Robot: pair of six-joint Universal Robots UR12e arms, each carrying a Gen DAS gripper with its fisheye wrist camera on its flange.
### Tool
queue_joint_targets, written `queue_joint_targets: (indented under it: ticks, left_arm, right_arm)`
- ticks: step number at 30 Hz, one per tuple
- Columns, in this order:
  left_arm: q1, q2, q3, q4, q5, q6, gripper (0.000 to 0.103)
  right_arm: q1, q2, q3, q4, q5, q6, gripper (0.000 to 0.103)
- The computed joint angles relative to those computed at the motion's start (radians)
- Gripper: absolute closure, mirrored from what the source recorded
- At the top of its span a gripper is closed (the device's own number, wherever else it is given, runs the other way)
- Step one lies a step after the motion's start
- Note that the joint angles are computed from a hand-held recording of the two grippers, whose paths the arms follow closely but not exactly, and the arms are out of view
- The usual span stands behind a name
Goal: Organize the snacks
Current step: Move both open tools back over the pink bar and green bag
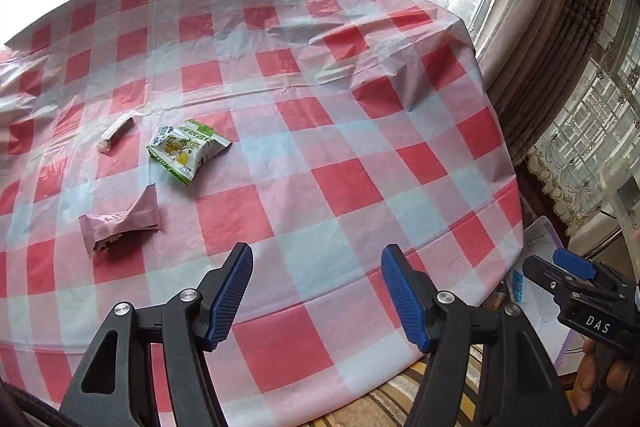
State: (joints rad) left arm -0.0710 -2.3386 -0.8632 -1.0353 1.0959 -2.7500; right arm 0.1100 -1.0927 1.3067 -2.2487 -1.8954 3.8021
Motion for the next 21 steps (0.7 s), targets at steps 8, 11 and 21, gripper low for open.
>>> queue_joint_targets:
  ticks: [8, 11, 21]
  left_arm:
    - [0.039, -0.007, -0.001, 0.051, 0.015, -0.074, 0.035]
    - [0.052, -0.014, 0.005, 0.054, 0.027, -0.104, 0.035]
    - [0.085, -0.073, 0.087, 0.03, 0.064, -0.201, 0.035]
  right_arm:
    - [0.022, 0.051, -0.075, -0.009, -0.018, -0.034, 0.023]
    - [0.023, 0.074, -0.109, 0.006, -0.012, -0.039, 0.023]
    - [0.036, 0.179, -0.262, 0.061, 0.036, -0.122, 0.023]
